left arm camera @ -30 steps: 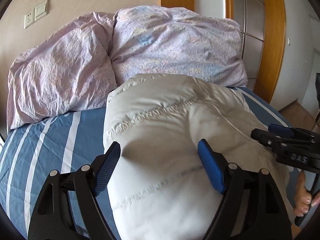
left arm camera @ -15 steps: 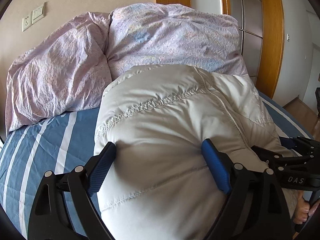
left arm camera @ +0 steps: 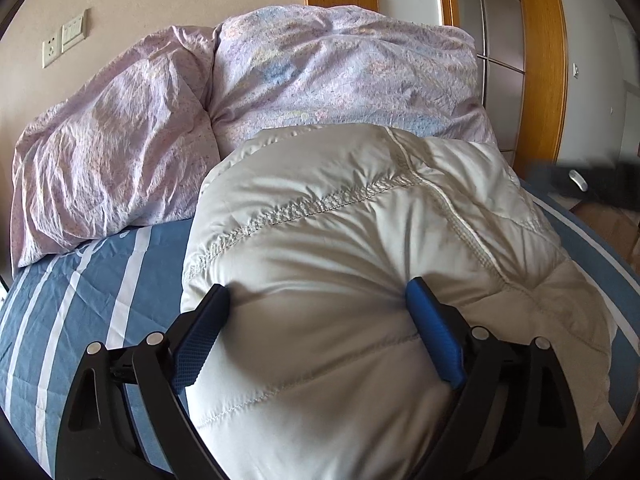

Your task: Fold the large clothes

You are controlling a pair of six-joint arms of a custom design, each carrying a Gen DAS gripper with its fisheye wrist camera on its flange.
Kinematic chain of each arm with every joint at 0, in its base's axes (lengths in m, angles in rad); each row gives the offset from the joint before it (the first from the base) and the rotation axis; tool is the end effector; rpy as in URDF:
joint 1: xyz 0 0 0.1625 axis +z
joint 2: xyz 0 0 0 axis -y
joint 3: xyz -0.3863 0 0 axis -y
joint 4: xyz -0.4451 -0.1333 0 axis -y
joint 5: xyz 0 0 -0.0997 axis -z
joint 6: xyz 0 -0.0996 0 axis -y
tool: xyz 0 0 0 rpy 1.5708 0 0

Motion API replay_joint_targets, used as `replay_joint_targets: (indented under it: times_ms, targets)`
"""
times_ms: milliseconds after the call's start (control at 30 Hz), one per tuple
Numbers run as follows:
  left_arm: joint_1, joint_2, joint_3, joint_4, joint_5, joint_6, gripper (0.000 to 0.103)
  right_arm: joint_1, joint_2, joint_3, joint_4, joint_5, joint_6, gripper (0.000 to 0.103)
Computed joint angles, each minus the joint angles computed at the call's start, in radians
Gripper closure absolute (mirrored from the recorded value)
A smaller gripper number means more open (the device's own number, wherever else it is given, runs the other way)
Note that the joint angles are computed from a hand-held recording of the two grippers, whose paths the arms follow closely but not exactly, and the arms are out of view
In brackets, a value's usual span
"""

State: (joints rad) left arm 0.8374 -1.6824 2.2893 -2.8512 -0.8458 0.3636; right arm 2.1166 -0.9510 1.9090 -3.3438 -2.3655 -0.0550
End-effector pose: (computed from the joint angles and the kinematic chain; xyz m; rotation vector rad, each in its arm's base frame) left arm -0.1511 -0.4655 0.2965 0.9695 2.1916 -0.9831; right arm 0.3644 -0.4801 0.1375 0.2823 -2.3183 1.1966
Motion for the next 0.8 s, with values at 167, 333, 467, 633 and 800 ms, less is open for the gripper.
replay_joint_targets:
  times_ms: [167,333,467,633,800]
  targets:
    - [0.0,0.001,0.003,-0.011,-0.002,0.004,0.013,-0.052,0.085,-0.137,0.16,0.032,0.049,0.038]
    - [-0.003,0.018,0.009,-0.06,-0.004,0.015,0.013,-0.075,0.143,-0.154,0.114,0.013,0.014,0.034]
    - [0.0,0.026,0.011,-0.085,-0.008,0.023,0.013,-0.098,0.147,-0.139,0.072,0.052,0.013,0.032]
    - [-0.001,0.031,0.023,-0.12,-0.007,0.038,0.013,-0.11,0.152,-0.136,0.046,0.071,0.007,0.032]
    - [-0.002,0.035,0.026,-0.134,-0.004,0.045,0.013,-0.122,0.147,-0.127,0.036,0.1,0.01,0.031]
